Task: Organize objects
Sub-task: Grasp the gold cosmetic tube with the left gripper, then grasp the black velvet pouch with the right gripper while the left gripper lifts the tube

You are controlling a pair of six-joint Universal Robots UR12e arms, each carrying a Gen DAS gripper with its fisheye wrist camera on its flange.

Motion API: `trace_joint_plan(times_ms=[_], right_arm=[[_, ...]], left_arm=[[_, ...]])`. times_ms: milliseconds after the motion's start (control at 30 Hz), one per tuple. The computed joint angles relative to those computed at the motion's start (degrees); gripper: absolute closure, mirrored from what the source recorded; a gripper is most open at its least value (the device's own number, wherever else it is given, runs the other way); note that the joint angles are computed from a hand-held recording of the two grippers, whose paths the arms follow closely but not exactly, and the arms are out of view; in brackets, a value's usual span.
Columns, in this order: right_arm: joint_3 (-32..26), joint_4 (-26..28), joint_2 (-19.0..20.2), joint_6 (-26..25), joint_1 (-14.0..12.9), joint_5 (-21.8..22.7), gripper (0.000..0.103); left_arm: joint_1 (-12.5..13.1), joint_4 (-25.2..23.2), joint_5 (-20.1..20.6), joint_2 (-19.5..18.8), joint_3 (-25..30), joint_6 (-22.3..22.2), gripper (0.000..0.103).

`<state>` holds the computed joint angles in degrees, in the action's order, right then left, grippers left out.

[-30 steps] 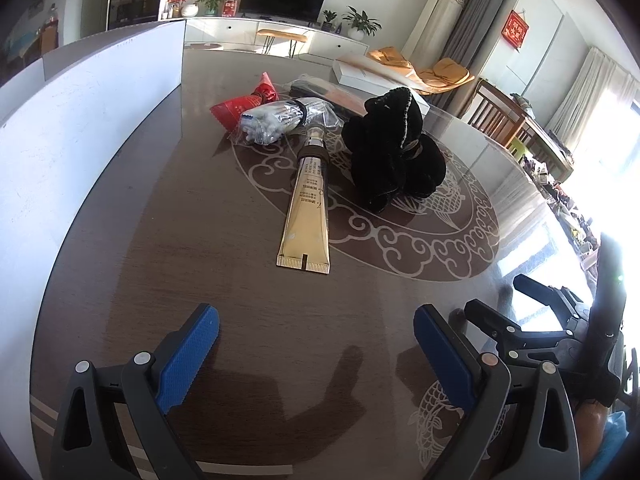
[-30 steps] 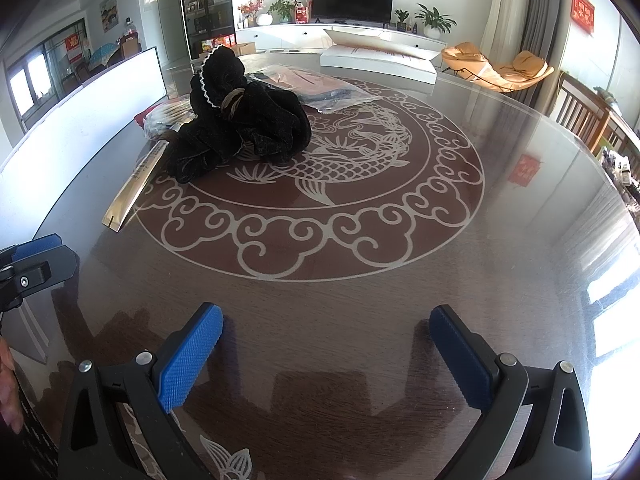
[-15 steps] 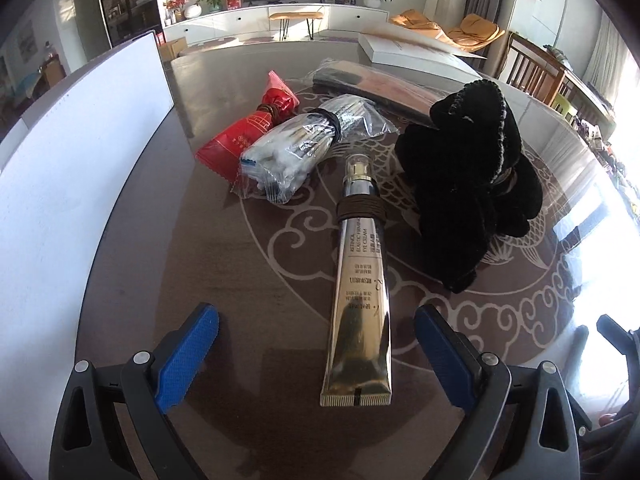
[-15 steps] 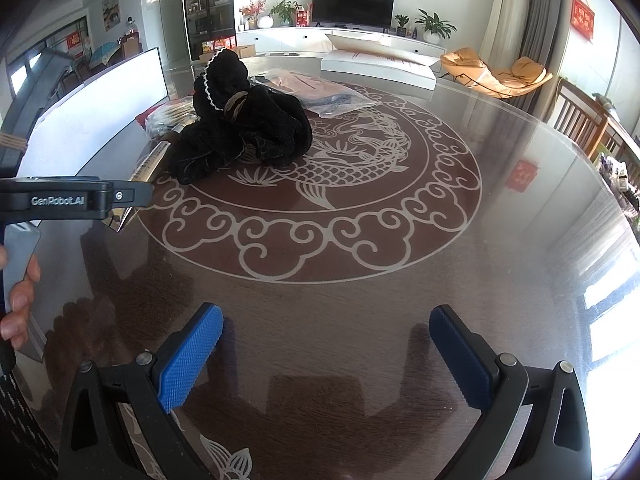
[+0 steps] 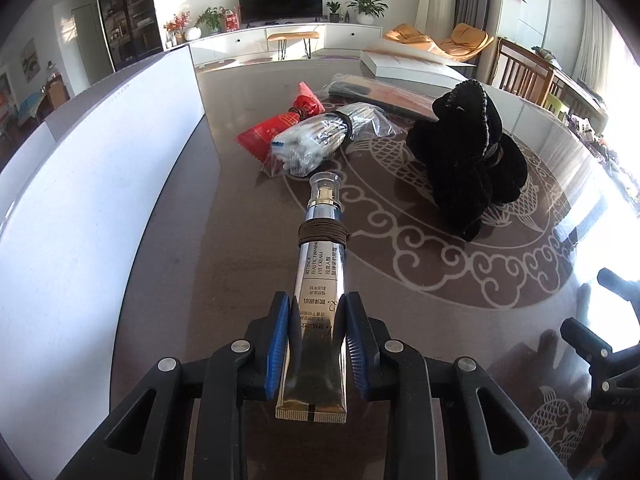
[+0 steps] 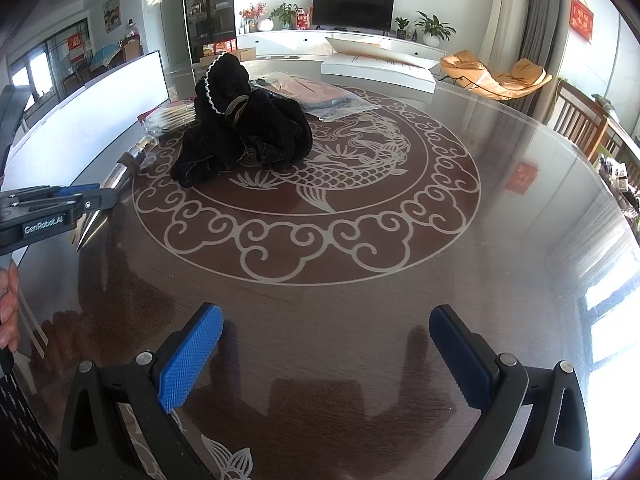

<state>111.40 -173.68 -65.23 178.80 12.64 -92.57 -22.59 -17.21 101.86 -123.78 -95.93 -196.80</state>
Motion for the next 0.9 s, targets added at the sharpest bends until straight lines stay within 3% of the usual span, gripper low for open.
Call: trace_joint_plan(times_ms=[100, 167, 233, 267, 367, 533, 633, 700, 733, 767, 833, 900], right_arm=[[-0.28, 0.92, 0.06, -0.17, 0.09, -0.26, 0.0], [-0.26, 1.21, 0.01, 0.04, -0.08, 0.25, 0.0], [-0.27, 2.03, -0.13, 0.54, -0.66, 2.05, 0.0], [-0.29, 2.14, -0.17, 0.52, -0.94, 2.98, 0.0], [-0.81, 2.35, -0.08, -2.67, -1.91, 7.68, 0.0], [-6.75, -1.35, 2.79, -13.12, -1.55, 8.18, 0.0], [-14.15, 6.46, 5.74, -23.03, -0.27, 6.68, 0.002], [-18.64, 13.26, 7.63, -27.89, 0.5, 6.07, 0.018], [-20.17, 15.92, 8.24, -29.06, 0.68, 6.44, 0.036], [-21.38, 18.51, 8.62, -29.16, 0.63, 7.76, 0.053], [-22.46, 21.54, 8.74, -26.2, 0.26, 9.99, 0.071], [-21.34, 21.26, 7.85, -21.16, -0.66, 13.17, 0.071]], left_arm=[[-0.02, 2.8, 0.16, 0.75, -2.22, -1.43, 0.071], [0.37, 4.44, -2.13, 0.89, -2.81, -1.74, 0.057], [-0.27, 3.32, 0.11, 0.49, -2.3, -1.42, 0.024], [-0.77, 2.16, 2.21, 0.2, -1.77, -0.88, 0.02], [-0.53, 3.18, 1.64, 0.34, -2.35, -1.63, 0.018], [-0.43, 2.5, 1.81, 0.23, -2.15, -1.9, 0.007], [-0.37, 2.45, 1.41, 0.19, -2.11, -1.62, 0.005], [-0.36, 2.45, 1.3, 0.14, -2.03, -1.55, 0.005], [-0.32, 2.46, 1.22, 0.0, -1.88, -1.51, 0.005], [-0.32, 2.46, 1.22, 0.0, -1.88, -1.51, 0.005], [-0.32, 2.49, 1.08, -0.03, -1.89, -1.41, 0.004], [-0.33, 2.46, 1.02, -0.05, -1.87, -1.34, 0.004]])
